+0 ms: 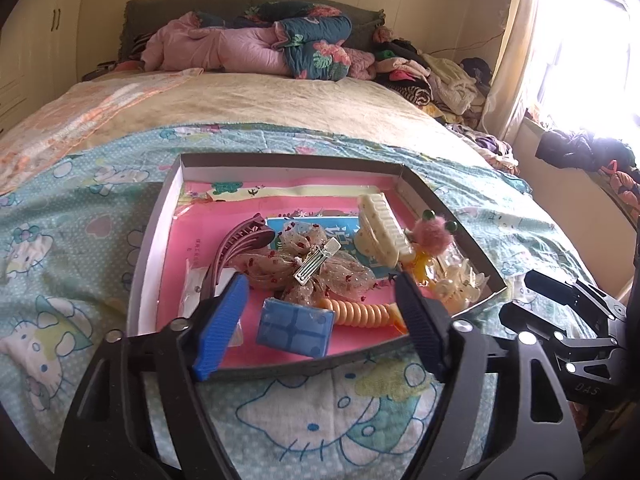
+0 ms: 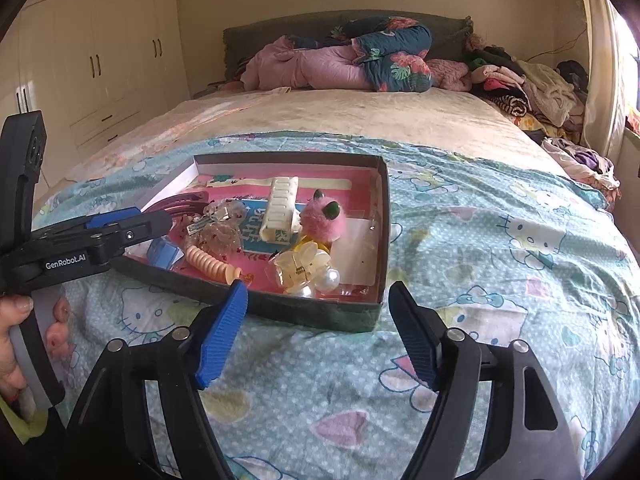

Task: Organize jewelry
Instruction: 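Pull both open tools back away from the tray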

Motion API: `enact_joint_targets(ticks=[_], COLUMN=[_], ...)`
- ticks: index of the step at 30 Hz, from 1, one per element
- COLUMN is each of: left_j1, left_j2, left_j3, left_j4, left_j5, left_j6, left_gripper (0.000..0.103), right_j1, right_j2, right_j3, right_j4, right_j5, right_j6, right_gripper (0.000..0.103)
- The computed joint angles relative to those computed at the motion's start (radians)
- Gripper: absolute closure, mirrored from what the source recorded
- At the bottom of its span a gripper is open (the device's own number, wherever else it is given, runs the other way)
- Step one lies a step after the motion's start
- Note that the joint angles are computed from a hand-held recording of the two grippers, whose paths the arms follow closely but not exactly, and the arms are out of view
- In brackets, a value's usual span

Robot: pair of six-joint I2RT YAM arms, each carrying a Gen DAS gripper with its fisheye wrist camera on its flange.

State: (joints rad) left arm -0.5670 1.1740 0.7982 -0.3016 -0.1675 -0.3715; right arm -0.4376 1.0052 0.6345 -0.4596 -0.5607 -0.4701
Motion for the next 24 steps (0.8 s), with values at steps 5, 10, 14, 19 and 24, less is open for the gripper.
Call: enact_joint_targets(ticks=[5, 10, 14, 19, 24], left_j1=[-0.030, -0.076, -0.122, -0.173, -0.236], left_j2=[-0.074, -0.151, -0.204, -0.275, -0.341], left_j3=[-0.016, -0.037, -0.050, -0.073, -0.100], left_j4=[-0.039, -0.078, -0.106, -0.147, -0.186], left_j5=[-0.037, -0.082, -0.146, -0.208, -0.271], left_j6=[-0.020, -0.039, -0.050, -0.078, -0.115], left_gripper=[0.018, 0.012, 0.012, 0.011, 0.011], right_j1=[-0.059, -0.103, -0.123, -0.159, -0.216], right_j2=[-0.076, -0.148, -0.209, -0.293, -0.382], right_j3=[-0.017, -0.033, -0.046, -0.057, -0.075], right_j4=[-0.049, -0.091, -0.122, -0.180, -0.233], right_j5=[-0.040, -0.076, -0.095, -0.137, -0.190], right_j6=[-0.028, -0.039, -0.042, -0.061, -0.097], right_gripper=[0.021, 0.015, 0.012, 0.009, 0.008])
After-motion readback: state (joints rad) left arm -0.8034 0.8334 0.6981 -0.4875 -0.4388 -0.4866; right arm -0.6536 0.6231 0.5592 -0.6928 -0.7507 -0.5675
